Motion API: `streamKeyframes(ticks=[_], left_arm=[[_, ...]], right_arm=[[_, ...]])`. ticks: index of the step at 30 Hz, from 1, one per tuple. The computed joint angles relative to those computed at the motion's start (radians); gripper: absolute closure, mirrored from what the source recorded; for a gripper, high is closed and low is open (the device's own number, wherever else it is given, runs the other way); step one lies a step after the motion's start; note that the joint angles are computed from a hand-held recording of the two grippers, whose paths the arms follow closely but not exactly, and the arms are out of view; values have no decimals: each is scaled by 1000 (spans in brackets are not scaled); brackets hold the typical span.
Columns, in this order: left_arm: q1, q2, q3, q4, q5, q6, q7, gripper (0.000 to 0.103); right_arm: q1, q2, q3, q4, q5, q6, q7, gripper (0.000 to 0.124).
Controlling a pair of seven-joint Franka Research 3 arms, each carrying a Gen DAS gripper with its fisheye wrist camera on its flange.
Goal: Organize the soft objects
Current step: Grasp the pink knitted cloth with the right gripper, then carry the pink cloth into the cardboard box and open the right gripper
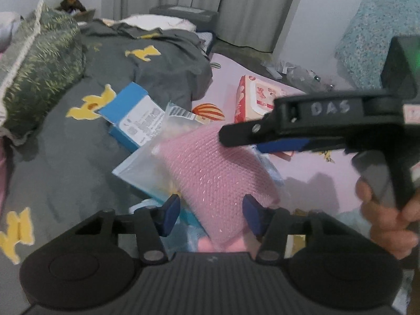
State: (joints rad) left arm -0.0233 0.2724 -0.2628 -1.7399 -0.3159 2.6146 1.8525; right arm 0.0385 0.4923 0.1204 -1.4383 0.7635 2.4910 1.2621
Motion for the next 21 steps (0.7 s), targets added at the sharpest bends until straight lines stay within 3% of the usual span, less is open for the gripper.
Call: streamKeyframes(ticks=[4, 12, 17, 21], left_arm=[[14, 34, -10, 55, -47, -55, -4, 49], [10, 19, -13, 52, -75, -46, -27, 52], [4, -60, -18, 12, -113, -17, 6, 52], [-24, -134, -20, -12, -179, -25, 53, 52]], right_arm=[[-31, 50, 22, 43, 50, -64, -6, 68], [-40, 16, 27, -8, 122, -41, -28, 75], [-48, -76, 25, -83, 185, -11, -67, 77], [-42, -219, -8, -195, 217, 14, -93, 77]])
